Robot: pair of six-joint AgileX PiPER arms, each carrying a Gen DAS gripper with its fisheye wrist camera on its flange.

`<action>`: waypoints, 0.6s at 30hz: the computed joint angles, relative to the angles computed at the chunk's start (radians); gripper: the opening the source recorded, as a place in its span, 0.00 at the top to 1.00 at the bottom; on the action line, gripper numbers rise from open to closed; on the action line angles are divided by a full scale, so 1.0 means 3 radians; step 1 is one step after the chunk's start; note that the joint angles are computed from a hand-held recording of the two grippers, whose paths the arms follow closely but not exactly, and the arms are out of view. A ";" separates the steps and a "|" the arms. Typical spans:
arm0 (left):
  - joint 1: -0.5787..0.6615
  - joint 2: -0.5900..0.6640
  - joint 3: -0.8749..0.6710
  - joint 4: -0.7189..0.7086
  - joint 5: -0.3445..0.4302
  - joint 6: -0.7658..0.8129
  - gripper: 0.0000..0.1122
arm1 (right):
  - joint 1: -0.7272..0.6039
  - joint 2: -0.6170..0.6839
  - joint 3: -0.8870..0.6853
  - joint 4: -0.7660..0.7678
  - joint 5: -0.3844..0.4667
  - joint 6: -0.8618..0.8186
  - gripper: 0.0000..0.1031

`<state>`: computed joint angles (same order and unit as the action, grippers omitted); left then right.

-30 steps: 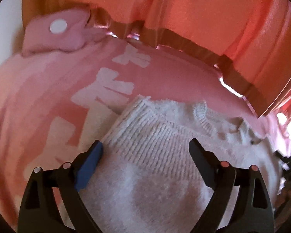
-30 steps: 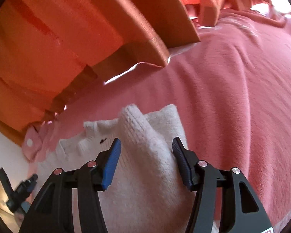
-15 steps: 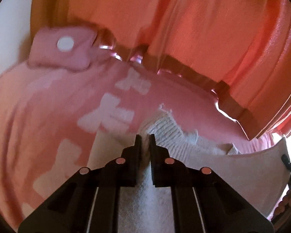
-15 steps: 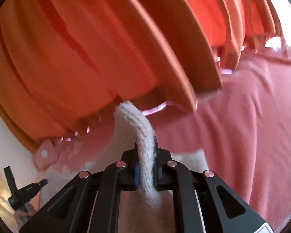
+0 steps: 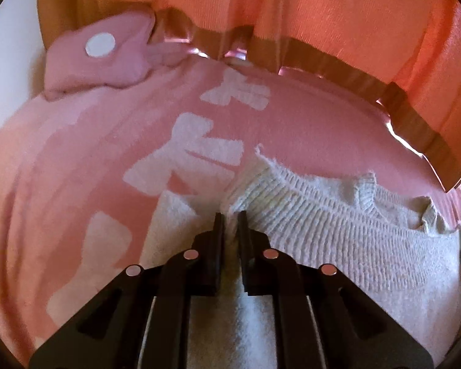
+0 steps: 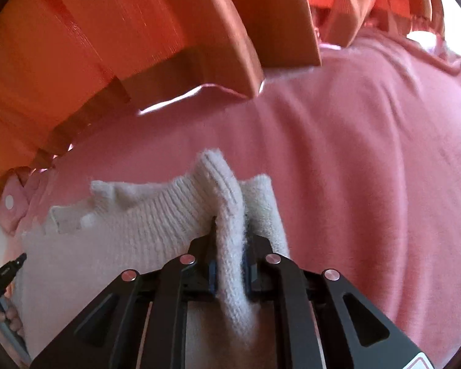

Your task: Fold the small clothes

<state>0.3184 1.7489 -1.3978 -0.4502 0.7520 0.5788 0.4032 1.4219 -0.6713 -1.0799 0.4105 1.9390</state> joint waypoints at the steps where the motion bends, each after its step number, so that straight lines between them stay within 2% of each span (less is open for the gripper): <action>1: 0.0006 -0.0096 0.0064 0.0010 -0.0012 0.0011 0.90 | 0.0199 -0.0135 -0.0012 -0.0026 0.0295 0.0133 0.80; 2: 0.0032 -0.0224 0.0142 -0.0046 -0.0005 0.0092 0.90 | 0.0442 -0.0299 -0.0022 -0.0088 0.0519 0.0235 0.80; 4: 0.0200 -0.0609 0.0358 -0.0415 0.0164 0.0476 0.90 | 0.0807 -0.0467 -0.0059 -0.0198 0.0672 0.0295 0.80; 6: 0.0449 -0.1009 0.0569 -0.0868 0.0548 0.0898 0.88 | 0.1351 -0.0406 -0.0286 -0.0044 0.0750 0.0075 0.80; 7: 0.0514 -0.1119 0.0633 -0.0978 0.0681 0.1009 0.88 | 0.1521 -0.0326 -0.0370 0.0049 0.0700 -0.0008 0.80; 8: 0.0620 -0.1294 0.0766 -0.1109 0.0933 0.1209 0.87 | 0.1675 -0.0160 -0.0488 0.0240 0.0517 -0.0172 0.80; 10: 0.0661 -0.1477 0.0989 -0.1120 0.1152 0.1410 0.83 | 0.1804 0.0155 -0.0596 0.0622 0.0052 -0.0483 0.80; 11: 0.0635 -0.1566 0.1174 -0.1023 0.1203 0.1499 0.80 | 0.1936 0.0370 -0.0679 0.0778 -0.0019 -0.0596 0.81; 12: 0.0576 -0.1613 0.1316 -0.0924 0.1127 0.1509 0.80 | 0.2024 0.0468 -0.0706 0.0801 0.0043 -0.0650 0.81; 13: 0.0541 -0.1628 0.1431 -0.0795 0.1051 0.1503 0.80 | 0.2120 0.0440 -0.0680 0.0690 0.0219 -0.0588 0.88; 15: 0.0663 -0.1567 0.1595 -0.0693 0.0971 0.1587 0.81 | 0.2055 0.0148 -0.0406 0.0628 0.0297 -0.0362 0.89; 16: 0.0833 -0.1522 0.1585 -0.0801 0.1075 0.1748 0.81 | 0.2020 0.0017 -0.0298 0.0693 0.0372 -0.0305 0.90; 17: 0.0940 -0.1514 0.1540 -0.0809 0.1148 0.1791 0.81 | 0.1886 -0.0220 -0.0056 0.0858 0.0392 -0.0277 0.95; 18: 0.1034 -0.1545 0.1534 -0.0781 0.1097 0.1829 0.81 | 0.1684 -0.0502 0.0182 0.1127 0.0278 -0.0274 1.00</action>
